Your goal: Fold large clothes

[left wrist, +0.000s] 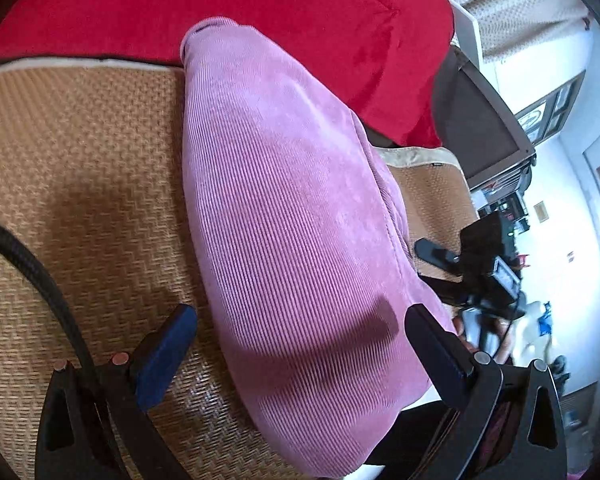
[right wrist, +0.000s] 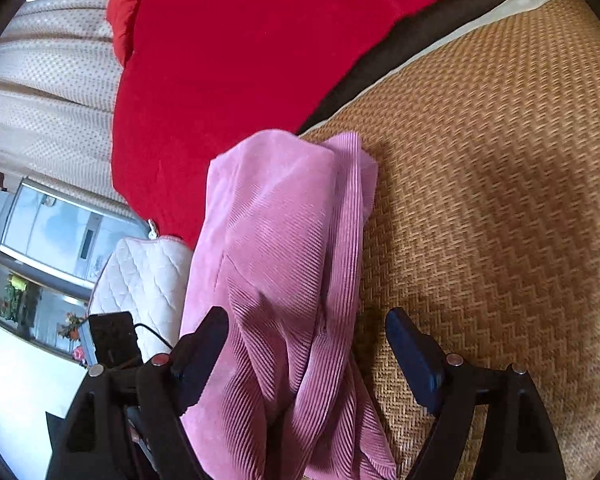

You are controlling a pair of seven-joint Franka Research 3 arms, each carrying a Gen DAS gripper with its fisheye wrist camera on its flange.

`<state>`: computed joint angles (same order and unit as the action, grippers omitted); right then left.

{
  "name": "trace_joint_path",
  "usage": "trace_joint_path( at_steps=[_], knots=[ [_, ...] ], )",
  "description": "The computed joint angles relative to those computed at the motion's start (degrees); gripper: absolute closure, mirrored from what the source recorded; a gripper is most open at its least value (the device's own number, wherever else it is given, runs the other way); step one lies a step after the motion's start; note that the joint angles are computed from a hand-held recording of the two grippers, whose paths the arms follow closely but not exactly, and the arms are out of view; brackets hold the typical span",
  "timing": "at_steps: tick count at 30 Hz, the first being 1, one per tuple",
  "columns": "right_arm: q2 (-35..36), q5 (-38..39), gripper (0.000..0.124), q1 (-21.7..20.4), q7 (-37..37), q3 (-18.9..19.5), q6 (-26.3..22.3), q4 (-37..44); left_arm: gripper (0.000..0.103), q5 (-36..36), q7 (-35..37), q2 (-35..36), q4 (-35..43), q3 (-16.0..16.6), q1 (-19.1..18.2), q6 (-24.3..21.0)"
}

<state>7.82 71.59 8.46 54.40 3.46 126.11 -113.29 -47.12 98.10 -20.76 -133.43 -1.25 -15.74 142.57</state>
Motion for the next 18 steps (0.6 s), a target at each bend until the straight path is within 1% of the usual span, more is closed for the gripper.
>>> trace_joint_path(
  at_steps=[2, 5, 8, 10, 14, 17, 18],
  knots=[
    [1.7, -0.4, 0.04, 0.3, 0.6, 0.4, -0.7, 1.4, 0.0, -1.9, 1.1, 0.5, 0.3, 0.9, -0.3, -1.1],
    [2.6, 0.0, 0.04, 0.1, -1.4, 1.0, -2.3, 2.5, 0.0, -4.5, 3.2, 1.4, 1.1, 1.2, -0.3, -2.4],
    [3.6, 2.7, 0.04, -0.1, -3.7, 1.7, -4.0, 3.5, 0.0, -4.9, 3.2, 2.8, 2.2, 0.1, 0.4, -2.3],
    [4.6, 4.8, 0.035, -0.4, -4.6, 2.0, -5.4, 4.3, 0.0, -5.9, 3.4, 3.6, 2.8, -0.4, 0.7, -2.0],
    [5.5, 6.4, 0.032, 0.0, -4.8, 2.7, -4.8, 5.4, 0.0, -9.6, 4.9, 4.2, 2.8, -0.4, 1.3, -2.1],
    [6.1, 6.6, 0.032, 1.1, -5.3, 3.4, -2.6, 6.2, 0.0, -10.8, 5.4, 4.7, 2.9, -0.9, 1.8, -1.6],
    [6.0, 5.7, 0.032, 1.9, -5.5, 3.7, -1.0, 6.4, 0.0, -10.3, 5.3, 4.9, 3.0, -1.4, 2.1, -1.1]
  ],
)
